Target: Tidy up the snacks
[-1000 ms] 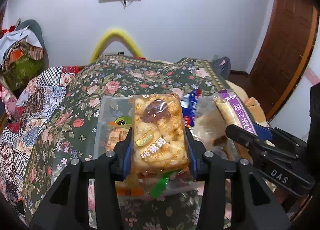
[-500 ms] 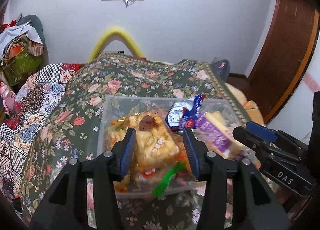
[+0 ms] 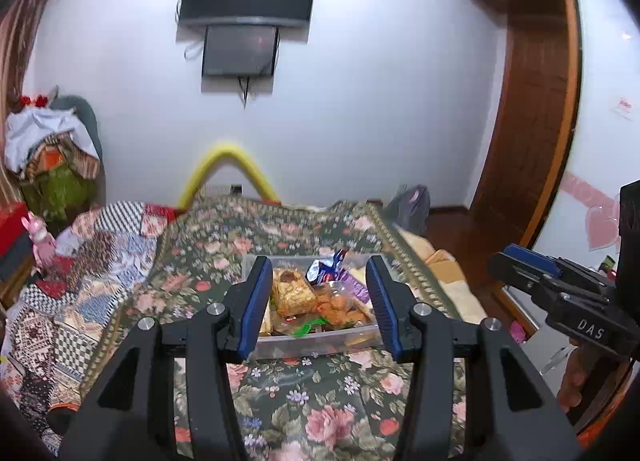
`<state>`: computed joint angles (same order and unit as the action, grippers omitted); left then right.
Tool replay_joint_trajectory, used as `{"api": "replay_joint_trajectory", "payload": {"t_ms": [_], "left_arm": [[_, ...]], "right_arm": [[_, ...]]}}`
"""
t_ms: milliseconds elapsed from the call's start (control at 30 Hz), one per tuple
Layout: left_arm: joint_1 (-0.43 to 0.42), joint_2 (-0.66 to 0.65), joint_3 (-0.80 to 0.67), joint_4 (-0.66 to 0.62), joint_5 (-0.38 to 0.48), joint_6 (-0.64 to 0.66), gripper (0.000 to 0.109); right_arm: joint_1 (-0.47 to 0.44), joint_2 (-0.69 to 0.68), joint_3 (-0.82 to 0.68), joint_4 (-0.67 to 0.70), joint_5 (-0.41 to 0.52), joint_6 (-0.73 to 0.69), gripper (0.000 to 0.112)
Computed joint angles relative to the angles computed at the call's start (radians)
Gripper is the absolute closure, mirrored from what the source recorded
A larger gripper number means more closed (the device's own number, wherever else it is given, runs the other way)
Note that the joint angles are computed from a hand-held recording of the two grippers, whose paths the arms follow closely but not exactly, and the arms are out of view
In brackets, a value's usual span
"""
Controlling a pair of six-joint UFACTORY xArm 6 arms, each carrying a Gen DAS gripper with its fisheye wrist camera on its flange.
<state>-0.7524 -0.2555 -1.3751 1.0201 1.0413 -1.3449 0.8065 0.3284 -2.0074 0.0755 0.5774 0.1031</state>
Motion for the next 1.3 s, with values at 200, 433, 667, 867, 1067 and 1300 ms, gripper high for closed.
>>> {"api": "replay_joint_trajectory", "payload": {"t_ms": [200, 433, 667, 867, 1067, 1300], "left_arm": [[-0.181, -0.044, 0.011, 0.159, 0.180, -0.067, 0.043], [-0.285, -0.058, 0.031, 0.234, 0.275, -0.107, 0.023], [-0.325, -0.054, 0.043, 0.263, 0.331, -0.122, 0.012], [-0.344, -0.059, 0.060, 0.289, 0.354, -0.140, 0.009], [-0.355, -0.060, 0.068, 0.288, 0.366, -0.148, 0.008], [-0.355, -0.062, 0.073, 0.284, 0.366, -0.155, 0.007]], "right_arm": [[0.041, -0.186, 0.229, -0.106, -0.133, 0.079, 0.047], [0.061, -0.243, 0.315, -0.290, -0.182, 0.228, 0.025], [0.062, -0.288, 0.372, -0.458, -0.196, 0.377, 0.009], [0.068, -0.314, 0.404, -0.481, -0.192, 0.387, 0.009], [0.072, -0.335, 0.440, -0.498, -0.210, 0.408, 0.009], [0.076, -0.343, 0.448, -0.512, -0.211, 0.421, 0.009]]}}
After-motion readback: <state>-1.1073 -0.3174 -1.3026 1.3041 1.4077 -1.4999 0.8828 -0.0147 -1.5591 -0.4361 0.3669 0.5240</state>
